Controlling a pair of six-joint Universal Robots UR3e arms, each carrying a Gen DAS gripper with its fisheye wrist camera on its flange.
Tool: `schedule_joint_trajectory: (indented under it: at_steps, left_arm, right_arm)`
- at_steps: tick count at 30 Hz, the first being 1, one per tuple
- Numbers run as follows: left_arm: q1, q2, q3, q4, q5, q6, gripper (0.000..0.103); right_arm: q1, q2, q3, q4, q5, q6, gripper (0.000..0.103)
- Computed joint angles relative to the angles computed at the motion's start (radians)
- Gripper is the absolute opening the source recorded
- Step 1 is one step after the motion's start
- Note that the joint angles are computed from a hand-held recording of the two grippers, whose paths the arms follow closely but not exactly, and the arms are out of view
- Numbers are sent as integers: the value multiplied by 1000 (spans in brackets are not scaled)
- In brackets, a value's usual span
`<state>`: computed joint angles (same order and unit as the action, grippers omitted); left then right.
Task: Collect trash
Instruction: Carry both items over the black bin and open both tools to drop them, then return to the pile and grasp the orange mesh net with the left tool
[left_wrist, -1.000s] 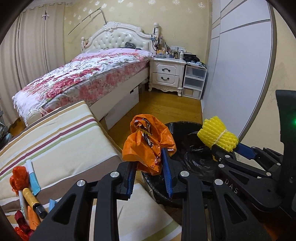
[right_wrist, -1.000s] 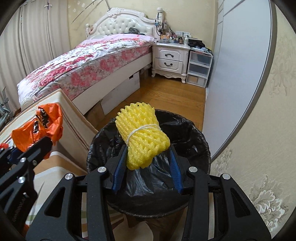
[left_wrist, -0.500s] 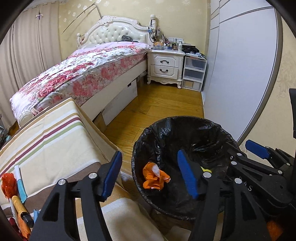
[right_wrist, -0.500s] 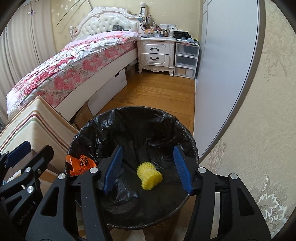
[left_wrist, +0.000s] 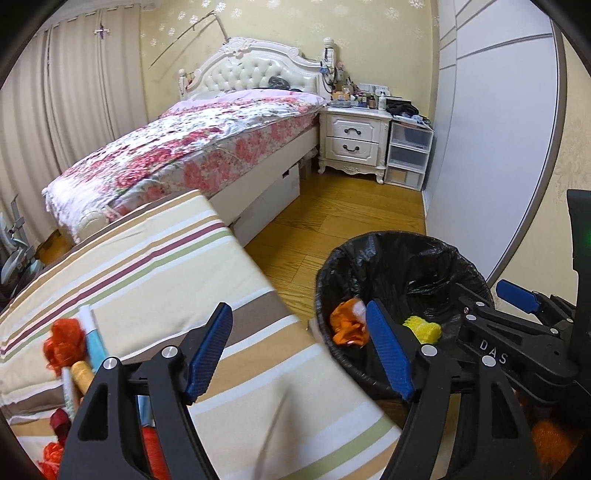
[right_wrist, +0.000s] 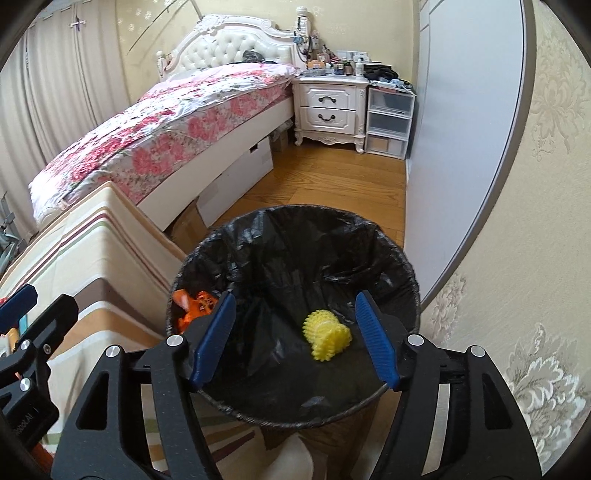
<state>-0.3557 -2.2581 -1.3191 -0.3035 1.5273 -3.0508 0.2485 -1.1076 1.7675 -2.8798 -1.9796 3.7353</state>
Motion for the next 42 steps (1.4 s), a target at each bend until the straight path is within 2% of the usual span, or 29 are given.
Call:
schedule_joint_trajectory:
  at_steps: [11,24,31,39,42]
  left_arm:
    - [152,272,-423,173,7,16,73]
    - [372,507,-794,312,-30,57,74]
    - [472,558,-893,324,-78,81,74]
    - [549,533,-926,289,-139,117,74]
    - [560,529,-939,293,-151,121,62]
  right_arm:
    - [159,49,-149,95,-17,14,66]
    - [332,174,-420,231,-51,-20,67]
    - [383,254,-570,303,-44,-44,67]
    - [417,338,-731,389,-35,-66,67]
    - [422,365,-782,416,-30,-71,67]
